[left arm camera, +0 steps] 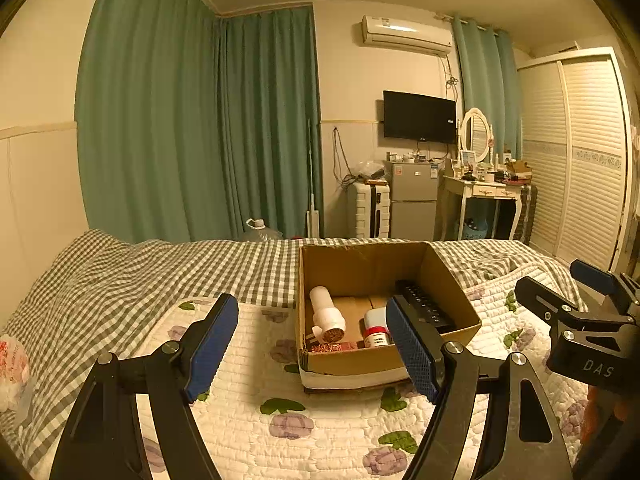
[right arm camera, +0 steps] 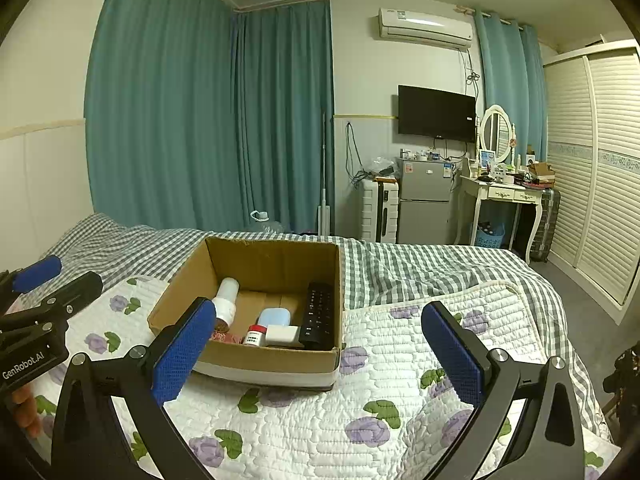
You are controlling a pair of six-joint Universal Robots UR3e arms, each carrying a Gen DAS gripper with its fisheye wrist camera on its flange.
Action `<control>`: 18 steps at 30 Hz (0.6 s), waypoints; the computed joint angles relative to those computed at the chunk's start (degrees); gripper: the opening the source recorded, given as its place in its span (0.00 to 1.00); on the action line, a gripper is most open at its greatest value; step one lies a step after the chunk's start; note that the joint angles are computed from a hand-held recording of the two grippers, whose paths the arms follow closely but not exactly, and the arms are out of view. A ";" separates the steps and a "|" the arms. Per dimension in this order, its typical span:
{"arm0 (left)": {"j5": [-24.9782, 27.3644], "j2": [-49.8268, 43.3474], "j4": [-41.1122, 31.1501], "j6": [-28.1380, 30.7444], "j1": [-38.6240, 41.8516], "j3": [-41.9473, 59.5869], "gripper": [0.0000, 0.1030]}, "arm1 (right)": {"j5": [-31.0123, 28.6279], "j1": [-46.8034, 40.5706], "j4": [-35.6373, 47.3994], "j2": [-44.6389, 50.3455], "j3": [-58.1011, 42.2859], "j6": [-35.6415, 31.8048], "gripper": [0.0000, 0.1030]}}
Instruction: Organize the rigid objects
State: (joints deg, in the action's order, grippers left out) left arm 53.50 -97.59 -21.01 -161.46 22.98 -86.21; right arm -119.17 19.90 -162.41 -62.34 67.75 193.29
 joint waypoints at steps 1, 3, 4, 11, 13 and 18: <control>0.13 0.03 -0.18 0.00 -0.03 0.06 0.77 | -0.04 0.02 0.01 0.04 -0.07 0.01 1.00; 0.19 -0.05 -0.55 0.32 -0.08 0.29 0.77 | -0.15 0.06 -0.12 -0.04 0.27 0.06 1.00; 0.22 -0.05 -0.65 0.42 -0.09 0.33 0.77 | -0.10 0.02 -0.26 -0.20 0.59 0.08 1.00; 0.09 -0.35 -0.22 -0.10 0.12 0.19 0.77 | -0.55 0.04 -0.08 -0.46 1.22 0.06 1.00; -0.01 -0.34 -0.21 0.11 0.22 -0.04 0.77 | -0.53 -0.06 -0.16 -0.68 1.62 0.09 1.00; 0.12 -0.34 -0.07 0.16 0.20 -0.18 0.77 | -0.53 -0.15 -0.31 -0.97 2.03 -0.01 1.00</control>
State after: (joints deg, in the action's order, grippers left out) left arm 53.62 -97.93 -21.09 -161.31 23.19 -86.39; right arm -119.70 19.75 -162.71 -63.31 69.77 193.28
